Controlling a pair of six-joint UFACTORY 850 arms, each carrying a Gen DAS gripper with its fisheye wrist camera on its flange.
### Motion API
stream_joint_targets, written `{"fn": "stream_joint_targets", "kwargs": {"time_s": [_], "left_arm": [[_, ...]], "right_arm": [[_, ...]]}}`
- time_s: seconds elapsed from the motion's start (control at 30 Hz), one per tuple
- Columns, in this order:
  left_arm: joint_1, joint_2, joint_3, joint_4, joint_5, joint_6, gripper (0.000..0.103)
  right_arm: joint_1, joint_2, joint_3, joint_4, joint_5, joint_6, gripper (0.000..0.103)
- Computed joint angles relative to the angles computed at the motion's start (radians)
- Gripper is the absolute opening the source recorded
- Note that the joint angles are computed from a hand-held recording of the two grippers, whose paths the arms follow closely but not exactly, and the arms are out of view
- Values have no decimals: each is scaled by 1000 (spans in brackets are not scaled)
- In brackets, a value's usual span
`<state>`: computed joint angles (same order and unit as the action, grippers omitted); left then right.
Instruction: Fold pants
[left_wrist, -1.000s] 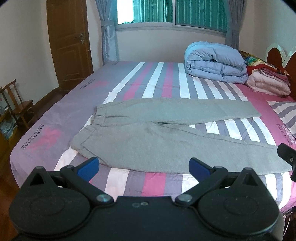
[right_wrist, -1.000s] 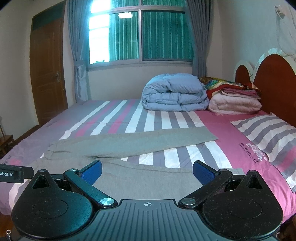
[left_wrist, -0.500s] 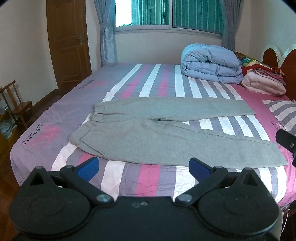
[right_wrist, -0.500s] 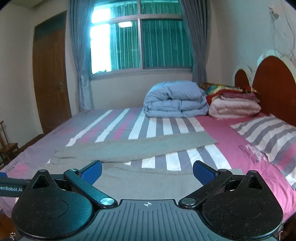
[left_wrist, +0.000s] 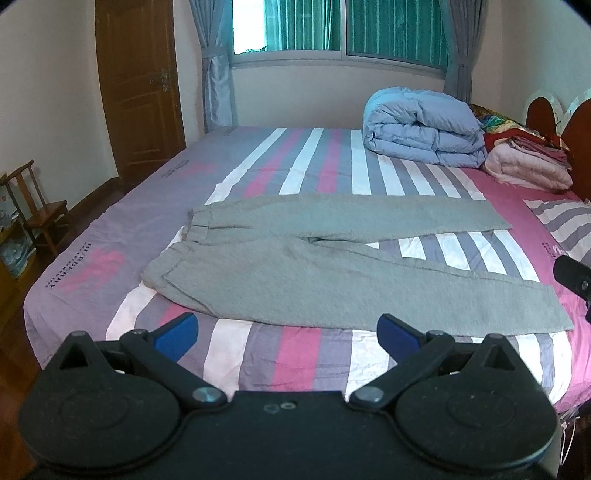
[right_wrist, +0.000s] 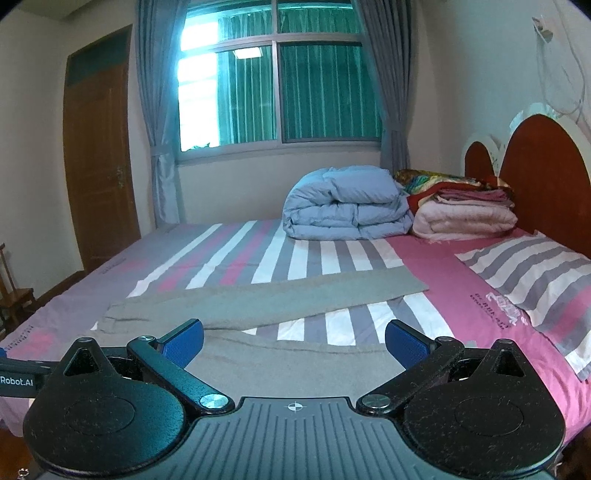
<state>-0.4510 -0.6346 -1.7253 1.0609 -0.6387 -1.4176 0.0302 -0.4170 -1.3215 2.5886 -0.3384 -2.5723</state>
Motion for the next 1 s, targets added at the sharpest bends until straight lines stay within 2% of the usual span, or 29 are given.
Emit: {"fn": "stream_joint_targets", "kwargs": {"time_s": [1.0], "left_arm": [[17,-74,-96,-120,-21,118,97]], "right_arm": [[-12,-68,-71,-158,70,176,103]]}}
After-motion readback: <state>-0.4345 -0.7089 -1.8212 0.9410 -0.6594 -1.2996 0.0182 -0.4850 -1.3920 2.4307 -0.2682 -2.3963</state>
